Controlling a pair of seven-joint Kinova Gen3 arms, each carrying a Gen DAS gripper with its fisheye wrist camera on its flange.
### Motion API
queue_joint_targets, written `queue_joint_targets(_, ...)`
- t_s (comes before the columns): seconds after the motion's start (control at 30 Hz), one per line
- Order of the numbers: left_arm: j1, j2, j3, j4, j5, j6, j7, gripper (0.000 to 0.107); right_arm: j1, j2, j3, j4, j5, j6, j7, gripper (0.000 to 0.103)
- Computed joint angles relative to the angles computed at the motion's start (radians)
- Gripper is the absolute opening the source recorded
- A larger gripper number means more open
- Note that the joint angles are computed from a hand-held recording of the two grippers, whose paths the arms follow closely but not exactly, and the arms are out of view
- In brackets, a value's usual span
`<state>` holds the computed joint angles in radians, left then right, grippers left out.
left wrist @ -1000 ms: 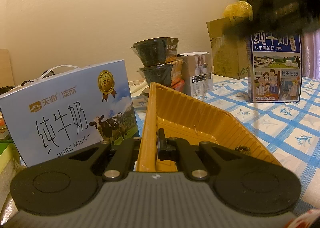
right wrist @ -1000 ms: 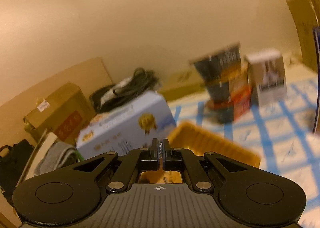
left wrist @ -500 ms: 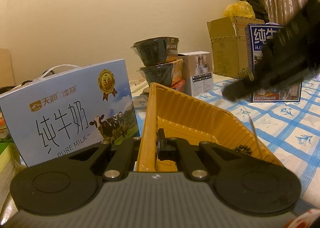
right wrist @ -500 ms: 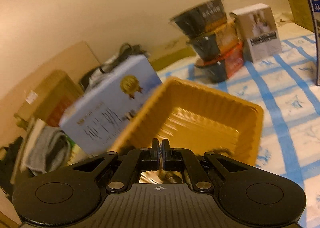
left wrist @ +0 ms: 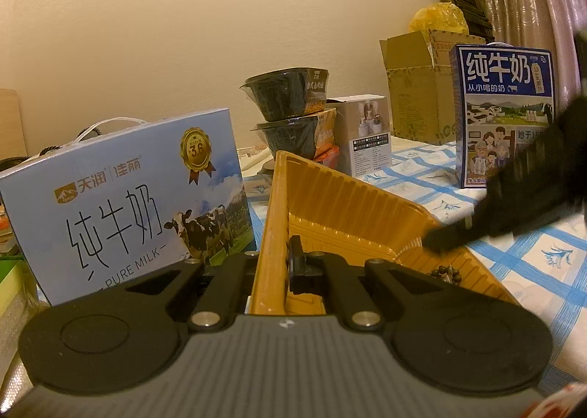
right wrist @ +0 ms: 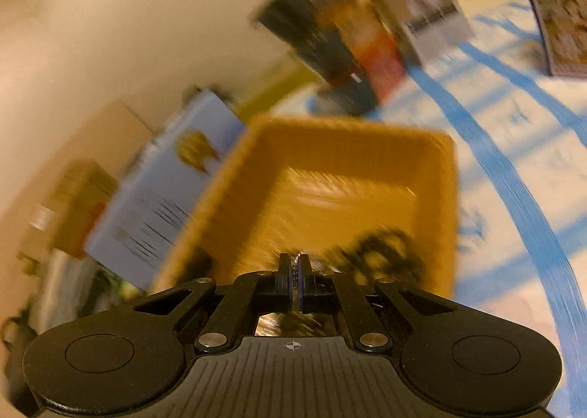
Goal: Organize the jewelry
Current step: 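Lower the silver chain into the tray and open the right gripper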
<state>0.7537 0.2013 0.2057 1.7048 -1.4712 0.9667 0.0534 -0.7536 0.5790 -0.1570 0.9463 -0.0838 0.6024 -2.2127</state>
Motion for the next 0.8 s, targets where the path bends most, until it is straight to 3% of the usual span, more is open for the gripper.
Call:
queue_joint_targets(0.27,-0.001,0.001,0.0,0.0,0.001,-0.001,0.001,0.003,-0.052,0.031,0.041,-0.073,0.09,0.119,0.034,0.003)
queue_joint_targets(0.47,-0.002,0.0,-0.001,0.001,0.001,-0.002,0.001,0.003,-0.073,0.047,0.049,-0.102,0.122,0.144,0.051,0.003)
queue_joint_targets(0.57,-0.001,0.001,0.0,0.0,0.002,-0.001,0.002,0.003,-0.075,0.056,0.05,-0.126,0.126,0.163,0.068,0.008)
queue_joint_targets(0.6,-0.001,0.001,-0.001,0.0,0.002,-0.001,0.002,0.003,-0.078,0.056,0.053,-0.128,0.131,0.165,0.072,0.019)
queue_joint_targets(0.63,-0.001,0.001,-0.001,0.001,0.001,-0.002,0.003,0.003,-0.082,0.053,0.058,-0.125,0.136,0.162,0.072,0.04)
queue_joint_targets(0.7,-0.002,0.001,-0.001,0.002,0.001,-0.002,0.004,0.003,-0.1,0.036,0.081,-0.092,0.161,0.127,0.047,0.064)
queue_joint_targets(0.8,-0.003,0.001,-0.001,0.003,0.001,-0.003,0.004,0.003,-0.11,0.019,0.091,-0.063,0.192,0.101,0.03,0.066)
